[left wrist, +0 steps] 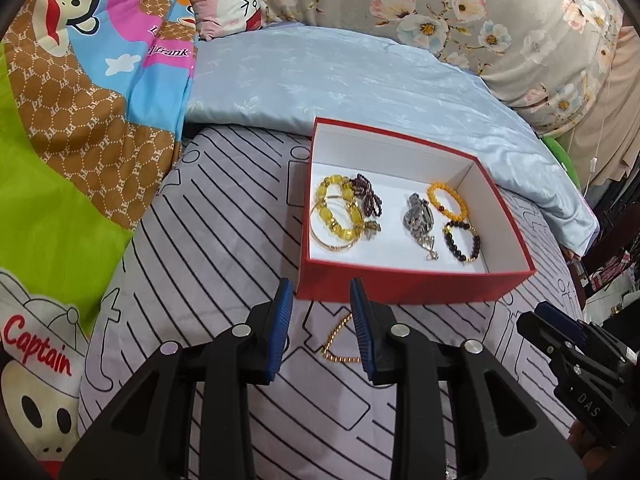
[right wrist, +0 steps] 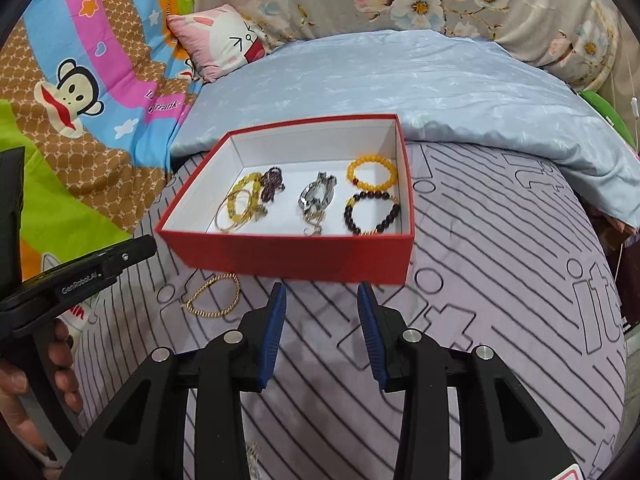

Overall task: Organize jewelry
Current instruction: 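Withdraw both tools toward the gold bead bracelet and second silver chain, then grasp the gold bead bracelet with the left tool while the right tool grasps the silver chain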

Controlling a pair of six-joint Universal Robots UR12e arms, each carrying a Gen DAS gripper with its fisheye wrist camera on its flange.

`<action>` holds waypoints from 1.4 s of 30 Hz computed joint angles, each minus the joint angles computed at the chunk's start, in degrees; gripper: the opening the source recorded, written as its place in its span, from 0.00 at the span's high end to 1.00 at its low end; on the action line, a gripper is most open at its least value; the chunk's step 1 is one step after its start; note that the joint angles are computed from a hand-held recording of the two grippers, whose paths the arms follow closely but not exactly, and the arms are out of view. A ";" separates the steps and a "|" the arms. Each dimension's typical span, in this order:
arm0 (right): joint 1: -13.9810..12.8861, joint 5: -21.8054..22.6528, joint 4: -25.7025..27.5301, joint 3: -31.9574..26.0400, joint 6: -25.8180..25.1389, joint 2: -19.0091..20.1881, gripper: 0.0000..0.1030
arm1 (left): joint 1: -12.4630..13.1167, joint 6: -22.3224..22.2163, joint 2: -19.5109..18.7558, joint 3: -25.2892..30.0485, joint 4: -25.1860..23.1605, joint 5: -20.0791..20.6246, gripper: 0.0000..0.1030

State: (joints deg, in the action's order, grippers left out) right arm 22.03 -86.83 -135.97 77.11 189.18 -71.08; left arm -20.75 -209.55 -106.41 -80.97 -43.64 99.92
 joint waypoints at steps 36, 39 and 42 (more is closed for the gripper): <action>3.91 2.77 5.71 9.50 -3.49 -5.28 0.72 | -2.50 -1.75 4.86 -7.19 -5.53 -0.84 0.71; 3.89 2.03 5.26 9.41 -3.60 -5.04 0.81 | -2.50 -1.80 4.91 -7.22 -5.68 -0.87 0.71; 3.69 2.11 5.25 9.33 -3.56 -4.95 0.84 | -2.50 -1.68 4.92 -7.23 -5.75 -0.98 0.71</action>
